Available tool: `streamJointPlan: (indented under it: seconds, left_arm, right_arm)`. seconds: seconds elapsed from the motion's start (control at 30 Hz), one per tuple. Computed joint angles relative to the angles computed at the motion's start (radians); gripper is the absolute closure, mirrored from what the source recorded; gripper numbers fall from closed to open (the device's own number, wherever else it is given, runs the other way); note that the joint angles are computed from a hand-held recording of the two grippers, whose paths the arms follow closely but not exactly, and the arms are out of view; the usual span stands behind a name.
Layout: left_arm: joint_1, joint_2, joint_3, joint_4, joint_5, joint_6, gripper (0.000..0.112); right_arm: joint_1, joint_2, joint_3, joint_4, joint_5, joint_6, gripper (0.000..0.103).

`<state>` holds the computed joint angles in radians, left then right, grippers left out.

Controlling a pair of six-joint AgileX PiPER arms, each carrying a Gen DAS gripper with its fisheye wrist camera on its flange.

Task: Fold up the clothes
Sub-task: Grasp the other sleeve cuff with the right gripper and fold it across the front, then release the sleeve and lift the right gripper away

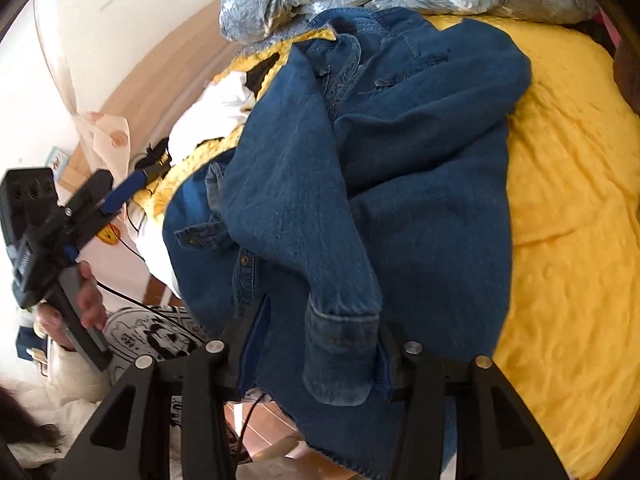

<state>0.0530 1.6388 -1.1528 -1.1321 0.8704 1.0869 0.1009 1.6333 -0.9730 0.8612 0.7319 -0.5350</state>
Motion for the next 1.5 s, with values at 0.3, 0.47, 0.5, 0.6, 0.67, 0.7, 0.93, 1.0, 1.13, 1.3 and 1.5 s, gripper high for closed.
streamJointPlan:
  seconds: [0.3, 0.47, 0.5, 0.6, 0.67, 0.7, 0.93, 1.0, 1.13, 1.3, 1.5]
  left_arm:
    - [0.019, 0.016, -0.014, -0.002, 0.024, -0.016, 0.036]
    - [0.002, 0.014, -0.012, 0.017, 0.006, -0.024, 0.036]
    - [-0.002, 0.014, -0.012, 0.019, 0.002, -0.024, 0.036]
    - [-0.027, 0.021, -0.033, 0.041, -0.016, -0.032, 0.036]
    - [-0.067, 0.042, -0.074, 0.073, -0.037, -0.052, 0.036]
    - [-0.089, 0.057, -0.101, 0.095, -0.046, -0.068, 0.036]
    - [-0.276, 0.350, -0.468, 0.454, -0.079, -0.397, 0.036]
    - [-0.311, 0.443, -0.547, 0.630, -0.083, -0.564, 0.037]
    - [-0.314, 0.553, -0.624, 0.808, 0.003, -0.710, 0.036]
    - [-0.277, 0.501, -0.545, 0.710, -0.038, -0.624, 0.038]
    - [-0.121, 0.346, -0.447, 0.328, -0.082, -0.371, 0.036]
  right_arm:
    - [-0.269, 0.153, 0.025, 0.413, 0.482, -0.297, 0.086]
    - [-0.257, 0.126, 0.021, 0.169, 0.291, -0.033, 0.082]
    - [-0.253, 0.109, 0.022, 0.128, 0.267, 0.004, 0.082]
    - [-0.288, -0.011, 0.070, 0.116, 0.211, -0.010, 0.079]
    - [-0.313, -0.113, 0.106, 0.139, 0.169, -0.050, 0.069]
    - [-0.314, -0.162, 0.116, 0.148, 0.143, -0.069, 0.059]
    - [-0.171, -0.239, 0.098, 0.345, 0.069, -0.294, 0.043]
    - [-0.101, -0.188, 0.054, 0.329, 0.019, -0.267, 0.037]
    - [0.041, -0.018, -0.033, -0.039, -0.106, 0.075, 0.037]
    - [0.075, 0.162, -0.155, -0.273, 0.029, 0.321, 0.037]
    - [-0.099, -0.068, -0.012, 0.220, -0.020, -0.099, 0.036]
